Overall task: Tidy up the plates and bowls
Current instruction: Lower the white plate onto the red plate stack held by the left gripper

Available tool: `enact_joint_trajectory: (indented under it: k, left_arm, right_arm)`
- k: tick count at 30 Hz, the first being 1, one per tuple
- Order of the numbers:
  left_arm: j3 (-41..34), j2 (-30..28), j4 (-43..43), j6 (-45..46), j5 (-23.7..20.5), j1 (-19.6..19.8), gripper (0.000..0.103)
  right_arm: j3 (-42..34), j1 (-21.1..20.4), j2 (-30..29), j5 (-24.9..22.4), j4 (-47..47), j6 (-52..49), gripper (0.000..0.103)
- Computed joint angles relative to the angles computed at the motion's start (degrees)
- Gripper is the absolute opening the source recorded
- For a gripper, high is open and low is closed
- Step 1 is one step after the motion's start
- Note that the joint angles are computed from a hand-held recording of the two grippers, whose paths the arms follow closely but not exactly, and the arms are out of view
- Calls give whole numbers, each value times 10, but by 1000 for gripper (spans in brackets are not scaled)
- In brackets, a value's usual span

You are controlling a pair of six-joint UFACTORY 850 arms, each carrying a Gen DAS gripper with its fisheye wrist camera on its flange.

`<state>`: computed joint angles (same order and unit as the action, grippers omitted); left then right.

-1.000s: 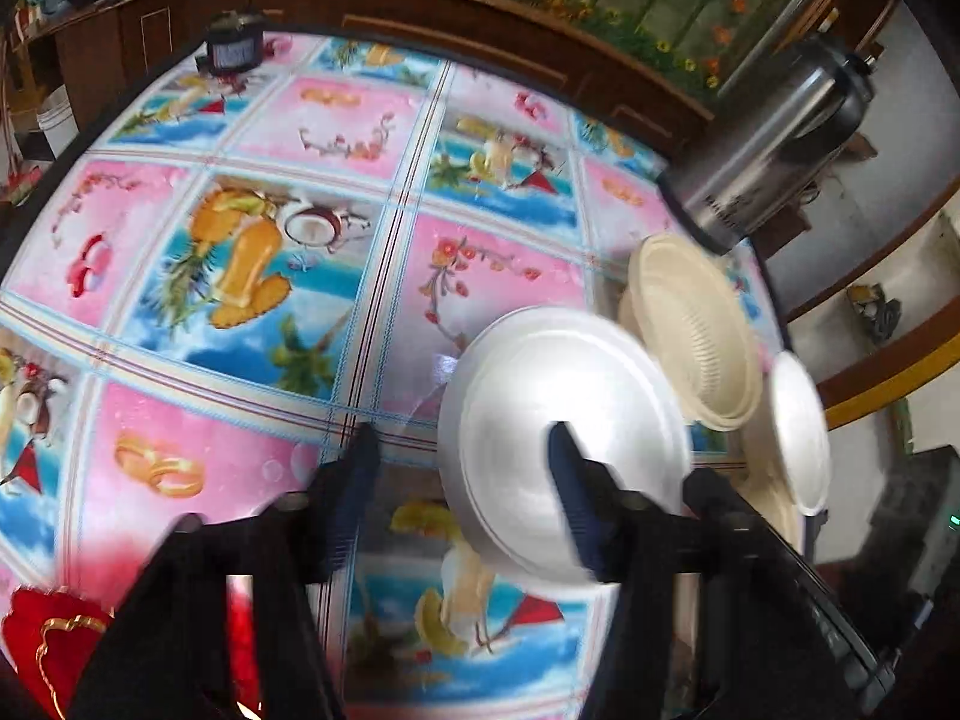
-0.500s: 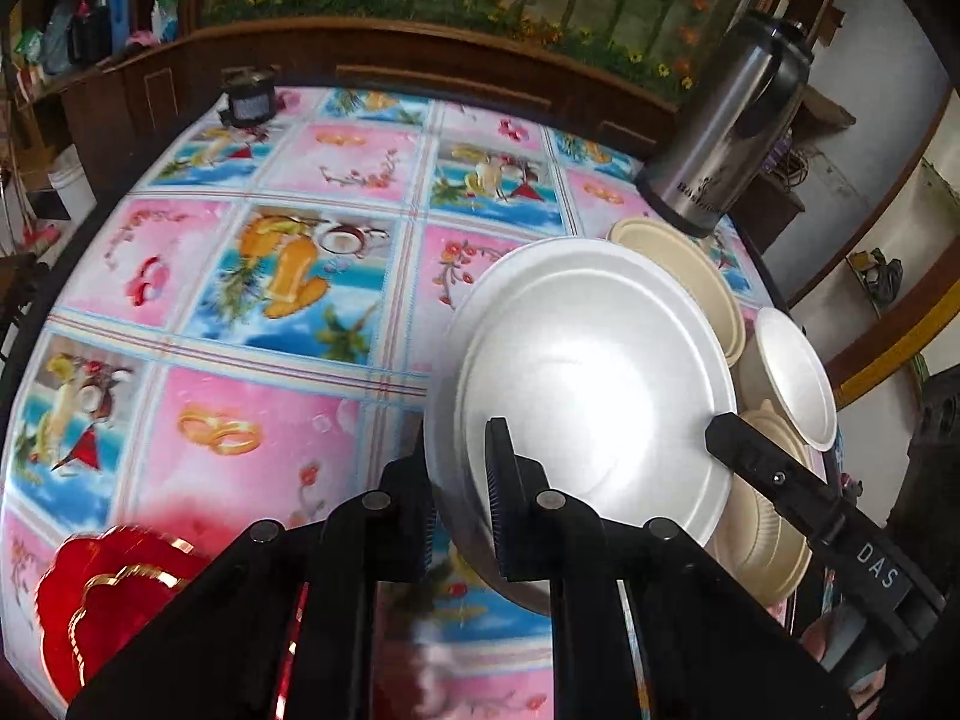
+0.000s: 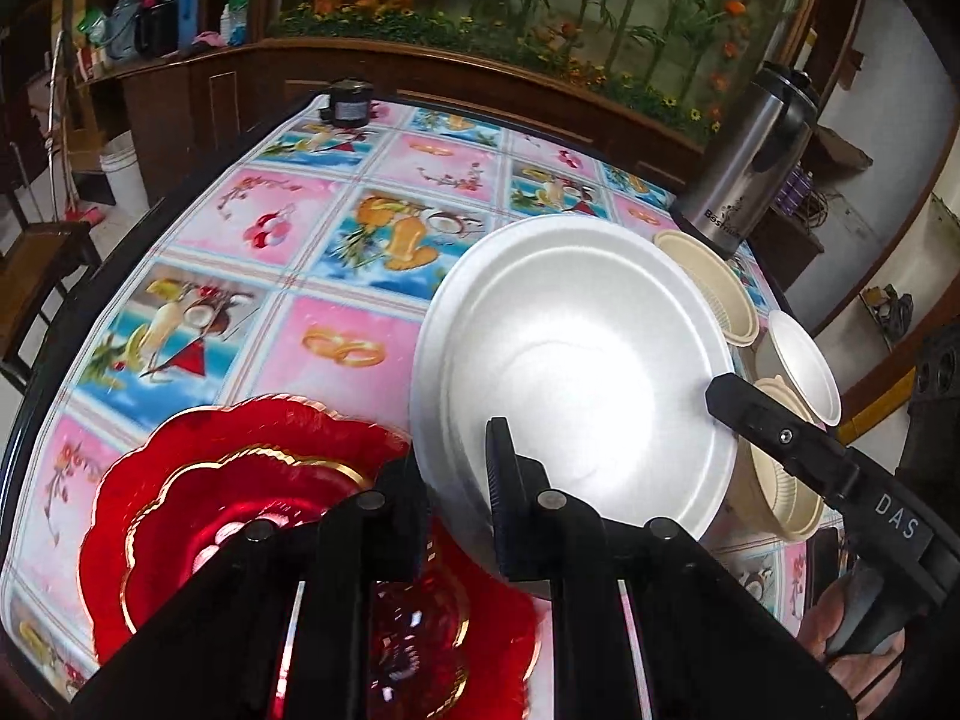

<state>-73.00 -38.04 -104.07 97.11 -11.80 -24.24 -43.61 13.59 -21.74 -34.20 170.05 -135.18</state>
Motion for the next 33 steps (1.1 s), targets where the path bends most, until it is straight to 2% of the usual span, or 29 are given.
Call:
enact_joint_trajectory:
  k: [12, 24, 33]
  left_arm:
    - [112, 60, -271, 259, -37, 45, 13]
    - [175, 76, -316, 306, -57, 82, 14]
    - [182, 70, -313, 305, -58, 90, 14]
  right_arm:
    - [-28, 53, -24, 4, -43, -8, 9]
    - [-55, 103, -52, 34, -57, -35, 9]
    - [-64, 110, -66, 45, -91, -8, 9]
